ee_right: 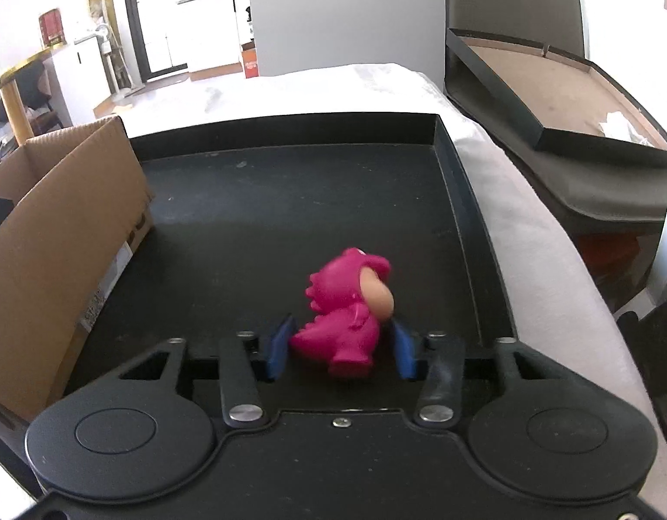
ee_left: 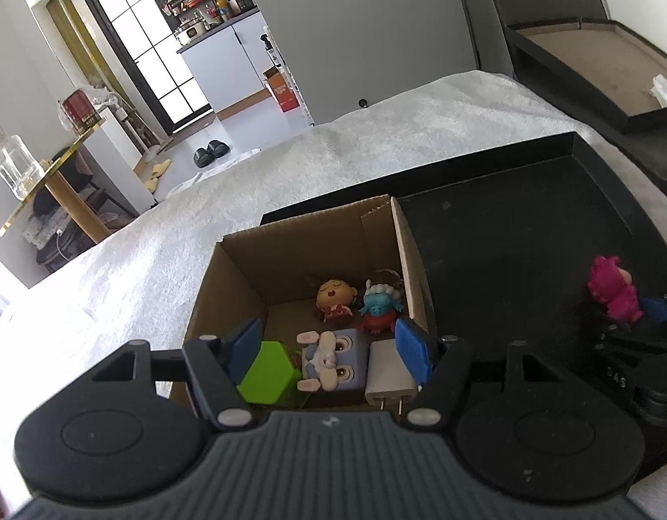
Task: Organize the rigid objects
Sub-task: 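Close the right gripper on the pink doll, then lift the pink doll with the right gripper and carry it over the box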
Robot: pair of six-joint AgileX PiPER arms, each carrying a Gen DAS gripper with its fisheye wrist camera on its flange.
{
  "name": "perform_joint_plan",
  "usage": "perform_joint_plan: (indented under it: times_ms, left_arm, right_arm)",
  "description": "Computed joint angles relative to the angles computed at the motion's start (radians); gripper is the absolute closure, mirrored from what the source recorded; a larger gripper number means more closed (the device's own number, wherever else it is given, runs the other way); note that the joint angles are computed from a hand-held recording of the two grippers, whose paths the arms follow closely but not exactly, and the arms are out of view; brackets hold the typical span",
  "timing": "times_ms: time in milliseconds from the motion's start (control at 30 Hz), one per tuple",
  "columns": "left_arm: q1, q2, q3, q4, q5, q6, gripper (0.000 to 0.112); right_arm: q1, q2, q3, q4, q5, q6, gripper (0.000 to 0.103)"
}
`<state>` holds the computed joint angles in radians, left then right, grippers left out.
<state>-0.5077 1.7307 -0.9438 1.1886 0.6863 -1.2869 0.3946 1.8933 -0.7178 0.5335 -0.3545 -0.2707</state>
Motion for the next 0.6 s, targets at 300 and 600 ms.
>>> perform_joint_plan:
  times_ms: [300,600]
  left_arm:
    - [-0.015,0.003,0.002,0.015,0.027,-0.004,0.045]
    - [0.018,-0.053,0.037,-0.013,0.001,0.017,0.045]
  right_arm:
    - [-0.008,-0.029,0.036,-0.041,-0.029,0.021,0.064]
    - [0.020,-0.069,0.053,0.045,-0.011,-0.057,0.065]
